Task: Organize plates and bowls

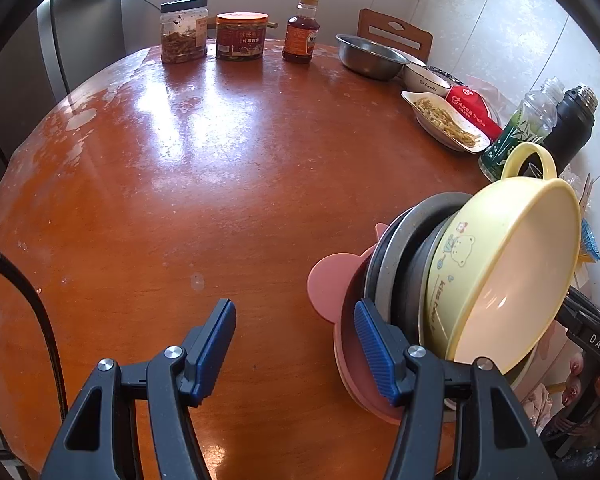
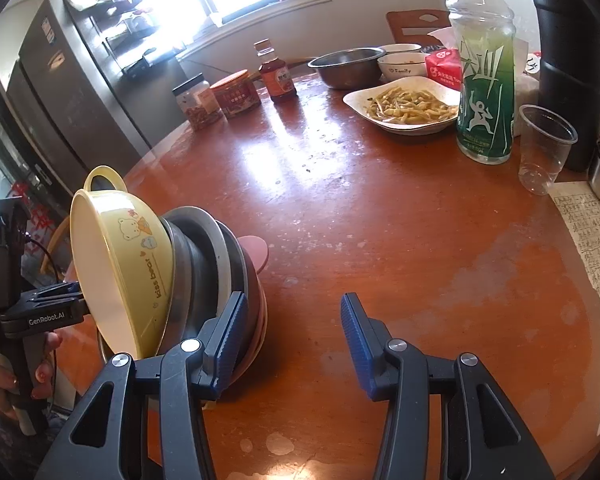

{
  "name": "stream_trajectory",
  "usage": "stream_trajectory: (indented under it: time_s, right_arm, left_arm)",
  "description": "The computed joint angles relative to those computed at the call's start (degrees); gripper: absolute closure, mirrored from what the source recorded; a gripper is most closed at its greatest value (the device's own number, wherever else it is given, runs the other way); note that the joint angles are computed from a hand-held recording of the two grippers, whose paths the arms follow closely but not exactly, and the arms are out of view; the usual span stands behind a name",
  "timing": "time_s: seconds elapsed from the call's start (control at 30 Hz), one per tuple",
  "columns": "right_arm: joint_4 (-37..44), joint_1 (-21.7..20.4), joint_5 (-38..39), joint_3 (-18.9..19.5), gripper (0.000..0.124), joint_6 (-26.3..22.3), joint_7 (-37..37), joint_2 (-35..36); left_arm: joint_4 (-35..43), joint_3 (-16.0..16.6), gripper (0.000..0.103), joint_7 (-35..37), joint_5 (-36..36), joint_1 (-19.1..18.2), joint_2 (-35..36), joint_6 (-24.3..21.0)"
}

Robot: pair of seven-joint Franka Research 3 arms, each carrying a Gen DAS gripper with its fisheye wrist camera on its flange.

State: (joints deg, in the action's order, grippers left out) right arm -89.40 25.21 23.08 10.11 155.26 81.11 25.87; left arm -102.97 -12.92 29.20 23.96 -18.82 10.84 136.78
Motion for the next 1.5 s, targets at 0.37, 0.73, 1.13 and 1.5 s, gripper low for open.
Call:
stream_trajectory:
  time_s: [0.37,0.73,1.13,1.5]
  right_arm:
    - [-0.52,1.08,-2.13,-1.10,0.073,0.57,2.22,-0.56]
    - [-1.44,2.00,-4.66,-2.28,0.073,2.25,5.14,-1.19]
    - [-6.28,3.45,-10.53,-4.22,0.062,7.39,11.01,-4.63]
    - [-16.73,5.13,-14.94,-4.46,0.050,14.18,13.58,-11.51]
  left_arm:
    - [-0.06,0.06,0.042,0.15,-0.09,-0.02,0.10,0.50]
    - [-1.53,0.22,0.041,-2.08,0.61,-0.03,-0.72,0.91]
    - [-6.92,-0.27,0.038,-10.95,6.97,0.07,-6.34,-0.93]
    - [-10.03,-3.04,0.036,-19.11,13.52,-1.86,-9.67,-3.51]
